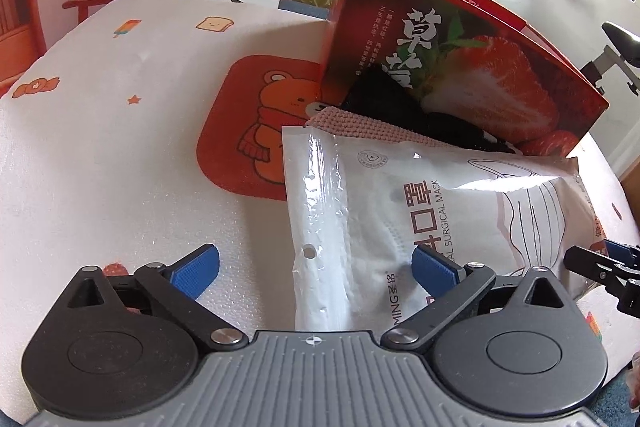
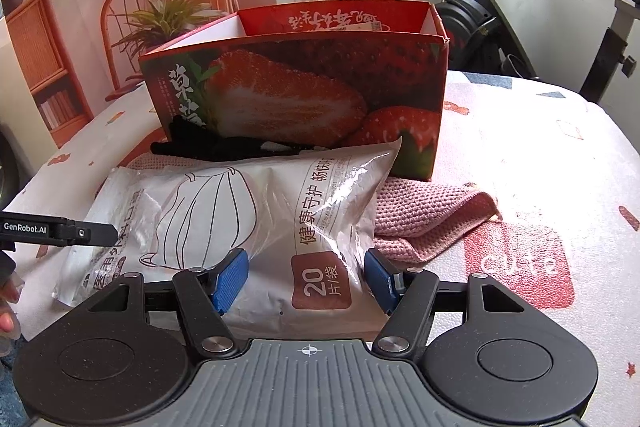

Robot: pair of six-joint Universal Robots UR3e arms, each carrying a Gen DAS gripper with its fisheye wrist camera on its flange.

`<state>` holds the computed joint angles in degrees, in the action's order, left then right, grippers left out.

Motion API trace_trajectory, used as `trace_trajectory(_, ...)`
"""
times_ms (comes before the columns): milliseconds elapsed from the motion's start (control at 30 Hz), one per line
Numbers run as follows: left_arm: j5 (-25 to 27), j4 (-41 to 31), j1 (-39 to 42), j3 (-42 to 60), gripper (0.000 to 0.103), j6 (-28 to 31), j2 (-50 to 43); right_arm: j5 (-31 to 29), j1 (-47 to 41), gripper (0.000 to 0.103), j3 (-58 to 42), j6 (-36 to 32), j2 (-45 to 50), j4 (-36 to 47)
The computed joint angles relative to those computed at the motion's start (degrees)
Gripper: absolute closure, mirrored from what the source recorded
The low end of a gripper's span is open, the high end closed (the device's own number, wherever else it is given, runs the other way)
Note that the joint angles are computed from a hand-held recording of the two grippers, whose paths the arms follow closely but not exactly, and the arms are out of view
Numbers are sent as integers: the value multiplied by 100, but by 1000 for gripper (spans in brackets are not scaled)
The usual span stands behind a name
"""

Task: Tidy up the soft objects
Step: 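Lower both tools onto the white surgical-mask bag, then close both tools on the edge of the white mask bag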

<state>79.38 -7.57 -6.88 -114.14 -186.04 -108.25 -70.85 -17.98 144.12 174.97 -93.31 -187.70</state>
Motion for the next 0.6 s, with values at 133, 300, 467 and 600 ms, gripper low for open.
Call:
trace_trajectory(133,29,52,-6,-53,0,-9,14,-8,1,42,-17,24,-8,37)
trace_trajectory(300,17,78,7,-105,0,15,47,-29,4,41,-60,95,-33,147)
trace_trajectory(467,32,158,-3,-166,0,111,48,-59,27,41,-67,90,-45,165)
trace_trajectory(600,53,185,-10,-196,0,147,56,-52,16,40,-109,79,-77,269)
